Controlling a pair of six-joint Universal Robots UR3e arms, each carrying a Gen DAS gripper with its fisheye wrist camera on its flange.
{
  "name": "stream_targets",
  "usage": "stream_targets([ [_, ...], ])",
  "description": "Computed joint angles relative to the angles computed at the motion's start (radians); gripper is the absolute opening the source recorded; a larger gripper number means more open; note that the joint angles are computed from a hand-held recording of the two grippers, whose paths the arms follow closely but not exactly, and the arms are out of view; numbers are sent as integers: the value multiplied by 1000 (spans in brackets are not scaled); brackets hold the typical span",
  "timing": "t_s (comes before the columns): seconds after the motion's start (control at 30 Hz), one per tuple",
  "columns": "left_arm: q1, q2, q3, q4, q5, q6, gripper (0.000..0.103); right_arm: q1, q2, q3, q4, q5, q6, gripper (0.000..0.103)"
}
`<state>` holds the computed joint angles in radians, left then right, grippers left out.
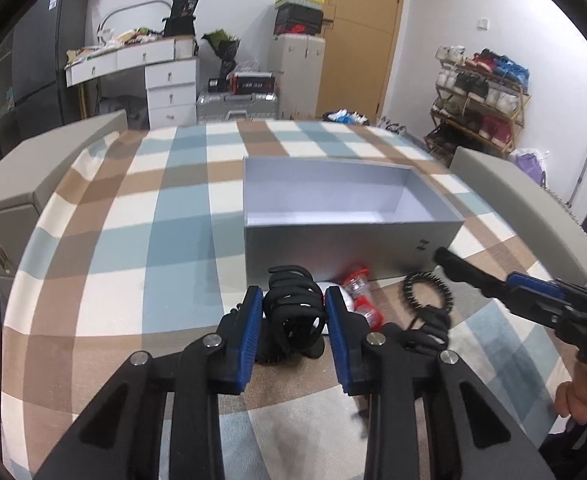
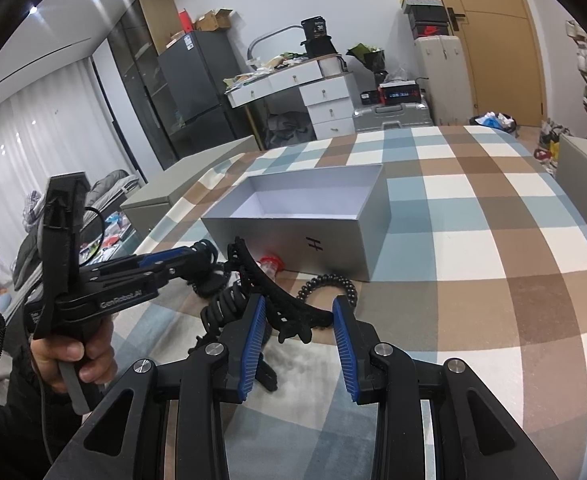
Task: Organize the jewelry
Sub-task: 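Carry the claw clip over the grey box and open the right gripper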
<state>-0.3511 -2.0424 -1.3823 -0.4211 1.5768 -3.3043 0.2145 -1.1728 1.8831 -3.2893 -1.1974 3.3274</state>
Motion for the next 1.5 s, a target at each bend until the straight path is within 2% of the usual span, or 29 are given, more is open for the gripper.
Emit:
stream_targets([
  [0.27,14,12,-4,93,-25,34,26,2,16,-68,26,-25,52,33],
  [0.5,37,-50,67,174,-37,19,26,-6,57,-185,84,-22,96,33],
  [0.93,38,-308,500,18,-18,-7,26,-7,217,-489,250,-23,153,33],
  [1.27,31,-401,646,-128,-3,-2,26,9,303,-656,390,-17,148,33],
  [1.5,7,-363,615,-231,-11,17,26,6,329,-695,423,-12,130,33],
])
